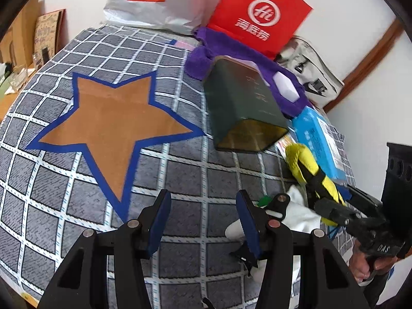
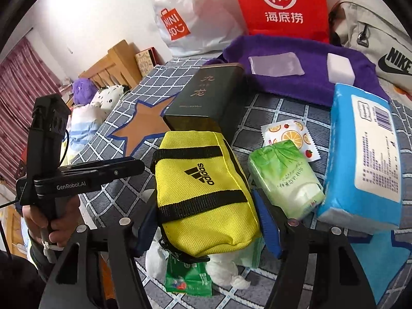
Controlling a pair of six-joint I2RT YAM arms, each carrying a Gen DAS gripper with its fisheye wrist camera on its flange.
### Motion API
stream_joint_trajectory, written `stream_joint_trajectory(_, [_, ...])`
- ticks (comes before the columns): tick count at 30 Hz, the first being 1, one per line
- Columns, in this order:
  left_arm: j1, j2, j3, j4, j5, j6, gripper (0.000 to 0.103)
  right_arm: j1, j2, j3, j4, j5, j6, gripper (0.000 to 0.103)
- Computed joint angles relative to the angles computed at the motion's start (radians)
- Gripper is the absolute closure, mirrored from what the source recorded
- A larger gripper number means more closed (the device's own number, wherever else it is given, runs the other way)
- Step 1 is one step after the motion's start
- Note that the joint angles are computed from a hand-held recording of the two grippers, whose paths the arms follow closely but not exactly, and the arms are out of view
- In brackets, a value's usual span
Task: Organize soft objects
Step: 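Grasp the yellow adidas pouch with the right tool while the left tool reaches the white gloves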
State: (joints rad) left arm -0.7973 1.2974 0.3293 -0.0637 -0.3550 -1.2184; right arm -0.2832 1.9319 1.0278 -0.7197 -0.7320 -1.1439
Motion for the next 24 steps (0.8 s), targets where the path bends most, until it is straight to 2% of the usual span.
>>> stream_joint_trajectory(4, [-0.082, 0.032, 0.041, -0.002, -0.026, 0.023, 0.054, -0.031, 0.009, 0.000, -0.022, 0.011, -0.033, 0.035])
stream_joint_trajectory(8, [-0.144, 0.109, 0.075, 0.071, 0.009, 0.074, 0.055, -0.067, 0.021, 0.000, -0.043, 0.020, -0.083, 0.034])
stream_joint_trajectory(13, [-0.195, 0.224, 0.136, 0.063, 0.007, 0.056, 0.063, -0.093, 0.044, -0.006, -0.020, 0.072, -0.102, 0.031])
stream_joint_trajectory(18, [-0.242, 0.221, 0.161, 0.002, -0.039, 0.030, 0.069, -0.115, 0.055, -0.004, -0.017, 0.075, -0.121, 0.028])
stream_joint_trajectory(24, [-0.279, 0.176, 0.155, -0.048, -0.054, 0.007, 0.069, -0.129, 0.064, 0.006, -0.031, 0.041, -0.134, 0.031])
